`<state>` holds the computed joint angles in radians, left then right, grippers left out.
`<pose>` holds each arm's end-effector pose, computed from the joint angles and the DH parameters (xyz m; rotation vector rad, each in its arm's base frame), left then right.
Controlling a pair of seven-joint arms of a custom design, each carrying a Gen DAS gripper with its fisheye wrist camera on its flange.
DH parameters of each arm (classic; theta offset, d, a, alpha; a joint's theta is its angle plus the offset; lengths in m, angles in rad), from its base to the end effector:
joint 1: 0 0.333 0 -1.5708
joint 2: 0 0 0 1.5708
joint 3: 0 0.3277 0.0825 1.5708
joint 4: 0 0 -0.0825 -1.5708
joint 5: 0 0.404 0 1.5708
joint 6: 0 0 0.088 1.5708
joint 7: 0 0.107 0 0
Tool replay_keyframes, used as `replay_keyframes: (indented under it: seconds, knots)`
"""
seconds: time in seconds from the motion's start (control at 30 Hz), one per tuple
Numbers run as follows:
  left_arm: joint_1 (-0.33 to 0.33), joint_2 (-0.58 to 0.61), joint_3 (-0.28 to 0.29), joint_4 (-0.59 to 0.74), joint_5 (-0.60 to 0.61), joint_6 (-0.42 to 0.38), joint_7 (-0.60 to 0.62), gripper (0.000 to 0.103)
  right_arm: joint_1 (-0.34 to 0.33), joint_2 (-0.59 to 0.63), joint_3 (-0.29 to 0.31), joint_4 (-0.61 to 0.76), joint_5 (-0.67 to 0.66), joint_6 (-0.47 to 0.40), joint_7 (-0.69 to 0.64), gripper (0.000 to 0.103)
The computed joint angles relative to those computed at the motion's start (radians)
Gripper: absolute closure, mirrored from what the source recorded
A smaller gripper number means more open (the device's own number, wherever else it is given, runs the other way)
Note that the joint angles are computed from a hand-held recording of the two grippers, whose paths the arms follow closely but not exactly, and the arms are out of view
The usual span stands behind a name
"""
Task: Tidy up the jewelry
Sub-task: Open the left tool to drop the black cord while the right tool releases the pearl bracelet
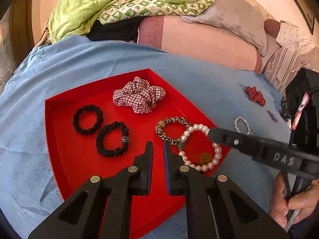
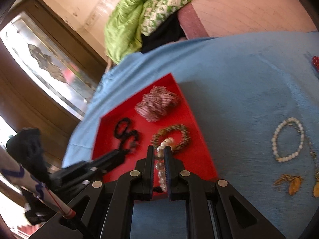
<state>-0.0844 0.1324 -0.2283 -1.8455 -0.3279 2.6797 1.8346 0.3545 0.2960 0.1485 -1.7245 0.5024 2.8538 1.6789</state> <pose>0.6368 -0.1875 0.5382 -1.5743 2.1859 -0.9740 0.6395 0.3083 0.5091 -1.5524 1.6362 -0.0526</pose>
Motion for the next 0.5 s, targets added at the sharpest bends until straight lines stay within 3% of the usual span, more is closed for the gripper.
replay_keyframes:
  seconds: [0.13, 0.33, 0.5]
  knots:
    - [-0.004, 0.003, -0.003, 0.003, 0.009, 0.012, -0.007, 0.093, 0.016, -0.013, -0.030, -0.006, -0.062, -0.033, 0.049, 0.089]
    - [-0.005, 0.005, -0.025, 0.011, -0.048, 0.042, 0.044, 0.093, -0.023, -0.110, -0.006, -0.096, 0.007, 0.048, -0.038, 0.088]
    - [-0.017, 0.004, -0.052, 0.019, -0.118, 0.053, 0.137, 0.093, -0.038, -0.203, -0.038, -0.188, 0.026, 0.111, -0.032, 0.088]
